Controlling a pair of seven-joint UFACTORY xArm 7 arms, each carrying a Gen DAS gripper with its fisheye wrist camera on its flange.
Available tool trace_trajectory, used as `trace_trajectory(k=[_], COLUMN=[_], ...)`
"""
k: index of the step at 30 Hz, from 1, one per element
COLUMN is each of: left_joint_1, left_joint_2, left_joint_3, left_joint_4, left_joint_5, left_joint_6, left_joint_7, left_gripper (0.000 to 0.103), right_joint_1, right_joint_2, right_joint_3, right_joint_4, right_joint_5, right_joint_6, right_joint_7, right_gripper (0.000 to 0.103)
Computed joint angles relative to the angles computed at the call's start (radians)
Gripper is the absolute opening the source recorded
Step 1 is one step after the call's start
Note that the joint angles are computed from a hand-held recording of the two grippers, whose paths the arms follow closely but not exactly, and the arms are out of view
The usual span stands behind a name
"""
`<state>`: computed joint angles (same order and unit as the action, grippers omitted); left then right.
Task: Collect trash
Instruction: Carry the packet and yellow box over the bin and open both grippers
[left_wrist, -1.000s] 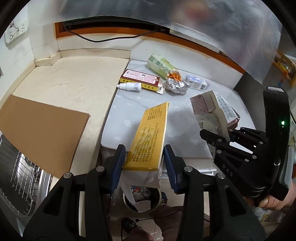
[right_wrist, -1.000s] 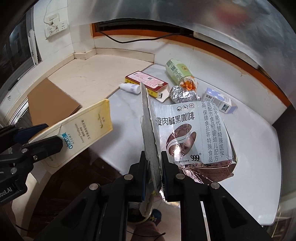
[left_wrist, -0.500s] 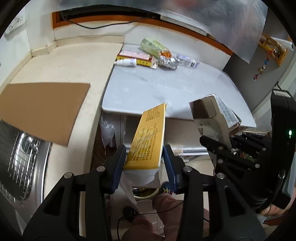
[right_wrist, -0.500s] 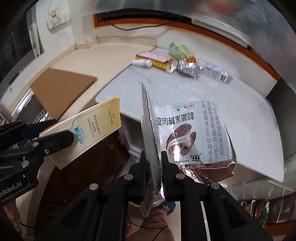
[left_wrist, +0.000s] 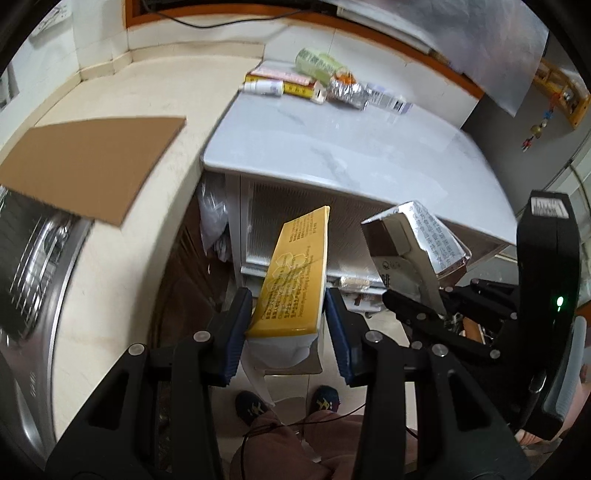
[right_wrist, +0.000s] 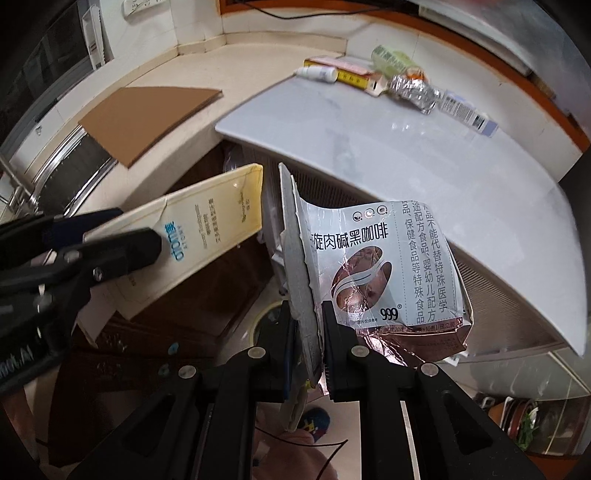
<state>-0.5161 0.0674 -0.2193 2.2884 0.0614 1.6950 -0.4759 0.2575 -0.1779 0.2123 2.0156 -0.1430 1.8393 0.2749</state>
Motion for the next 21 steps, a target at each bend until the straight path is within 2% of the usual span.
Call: trace_trajectory(k=[5,12,16,21], left_joint_1=[-0.002,0.037,0.046,0.058], left_joint_2=[-0.109,-0.238,-0.254,-0.258], left_joint_3=[-0.025,-0.048,-0.053,-0.035], left_joint_4=[-0.242,-0.635,-0.809,-0.994], left_joint_5=[-0.010,-0.136,-0.181,-0.232], left_joint_6=[-0.084,-0.245,-0.332,-0.472], left_joint_7=[-0.099,-0.238,-0.267,-0.258], left_gripper=[0.037,0.037,0.037,0.037], right_joint_1=[-0.022,-0.057,-0.080,-0.093], right_joint_2=[-0.134,-0.292,-0.347,-0.366], right_joint_3=[-0.057,-0.102,-0.126,-0.142], right_joint_4=[-0.231,-0.572,-0.750,-0.961], right_joint_5=[0.094,0.183,0.221,0.270], right_joint_6=[-0.086,-0.180,-0.253,-0.389], right_joint_7=[-0.053,-0.134,-0.160,-0.182], right_gripper=[0.013,0.013,0.013,0.013])
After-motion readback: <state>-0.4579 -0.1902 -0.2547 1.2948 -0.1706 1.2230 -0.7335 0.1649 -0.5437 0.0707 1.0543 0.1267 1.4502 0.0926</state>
